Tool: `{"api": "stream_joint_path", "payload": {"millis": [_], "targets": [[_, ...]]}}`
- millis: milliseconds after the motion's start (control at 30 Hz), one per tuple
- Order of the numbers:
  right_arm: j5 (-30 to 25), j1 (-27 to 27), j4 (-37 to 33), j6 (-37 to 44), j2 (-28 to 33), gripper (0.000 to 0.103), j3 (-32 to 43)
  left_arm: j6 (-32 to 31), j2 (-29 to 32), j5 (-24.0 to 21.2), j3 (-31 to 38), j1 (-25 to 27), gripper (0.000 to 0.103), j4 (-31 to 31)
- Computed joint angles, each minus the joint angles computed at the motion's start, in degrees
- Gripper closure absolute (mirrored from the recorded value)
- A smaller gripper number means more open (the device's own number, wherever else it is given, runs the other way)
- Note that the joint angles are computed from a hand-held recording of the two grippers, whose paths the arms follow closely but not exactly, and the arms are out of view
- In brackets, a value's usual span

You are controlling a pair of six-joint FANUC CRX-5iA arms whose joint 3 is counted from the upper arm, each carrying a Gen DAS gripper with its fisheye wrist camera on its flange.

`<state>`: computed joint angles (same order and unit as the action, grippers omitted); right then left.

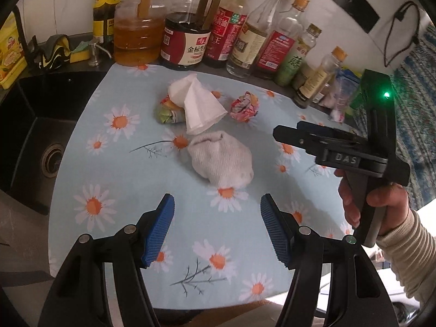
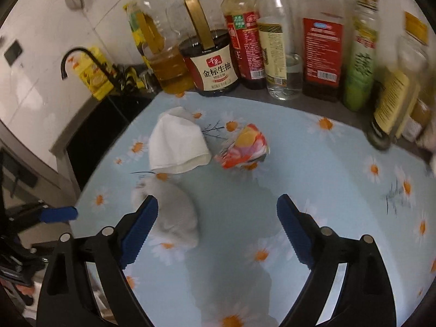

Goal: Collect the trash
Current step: 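Grasp the red-and-yellow candy wrapper with the right tool, then grasp the grey knit cloth with the left tool while the right tool holds the wrapper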

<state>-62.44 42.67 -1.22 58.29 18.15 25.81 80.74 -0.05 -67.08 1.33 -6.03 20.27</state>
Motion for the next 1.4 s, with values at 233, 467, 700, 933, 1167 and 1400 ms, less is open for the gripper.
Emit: {"api": "stream_joint_path", "payload": {"millis": [233,467,700,933,1167,1400], "targets": [[-2.89,-3.79,-5.51,8.78,5.91,0.007,7.17,6.96,2.37,-0.43,3.39,-2.04,0.04,-4.36],[-7.54,-4.7,-6.3,17.02,12.57,0.007,15.17,11.39,3.78,-0.64,4.89,-3.33,0.04,-6.47],[-8.36,-5.03,-5.65,19.34,15.9,0.013,17.6,13.34,5.24,-1.1,7.22,-4.72,0.04,-8.43],[-7.86,-5.69,-6.96,19.87,16.04,0.036,17.57,15.04,6.1,-1.23,8.12,-4.58,0.04,-9.36],[-6.5,-6.56,-8.29,19.52,13.7,0.04,14.7,15.34,8.08,-1.39,9.6,-5.34,0.039,-9.4],[-3.39,-7.29,-9.3,18.44,8.0,0.04,8.73,15.64,10.63,-2.67,11.41,-6.13,0.028,-9.09]]}}
